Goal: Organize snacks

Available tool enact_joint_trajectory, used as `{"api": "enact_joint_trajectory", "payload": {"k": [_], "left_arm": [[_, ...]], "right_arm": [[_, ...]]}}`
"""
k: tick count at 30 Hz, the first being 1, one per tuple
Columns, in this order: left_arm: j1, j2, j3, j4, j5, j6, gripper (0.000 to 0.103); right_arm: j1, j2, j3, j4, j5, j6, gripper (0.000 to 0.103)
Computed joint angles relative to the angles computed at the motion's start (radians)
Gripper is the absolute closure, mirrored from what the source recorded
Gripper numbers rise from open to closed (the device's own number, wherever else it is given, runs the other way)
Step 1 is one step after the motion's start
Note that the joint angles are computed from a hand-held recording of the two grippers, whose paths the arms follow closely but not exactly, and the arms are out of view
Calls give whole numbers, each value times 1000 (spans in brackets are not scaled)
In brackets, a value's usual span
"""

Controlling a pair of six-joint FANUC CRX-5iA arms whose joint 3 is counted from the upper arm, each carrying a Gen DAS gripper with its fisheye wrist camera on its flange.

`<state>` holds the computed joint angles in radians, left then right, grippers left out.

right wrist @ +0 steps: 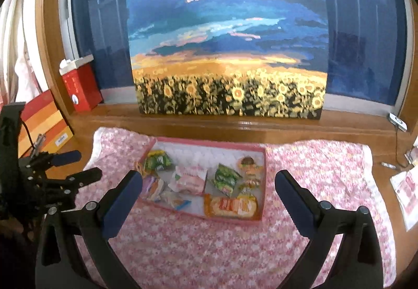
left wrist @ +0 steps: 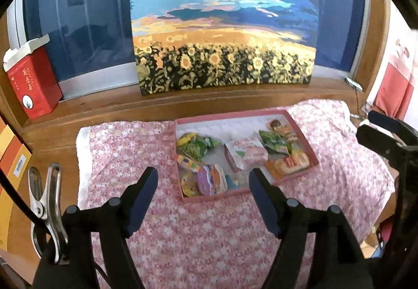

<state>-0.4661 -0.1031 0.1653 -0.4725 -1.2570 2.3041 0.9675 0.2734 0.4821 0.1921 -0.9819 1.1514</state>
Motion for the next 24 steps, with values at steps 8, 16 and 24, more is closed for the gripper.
{"api": "enact_joint_trajectory", "payload": {"k": [8,16,24], "left_arm": [[-26,-13,-47,46,-27,10,27],[-16,-27,-125,147,-25,39,27],[10,-39,-209,250,-11,53,27]], "right_arm": [[5,-42,-63,-20,-93,-4,0],[-2,-44,-70,-119,-239,-1,0],[0,-39,-82,-180,-336,-10,0]]}}
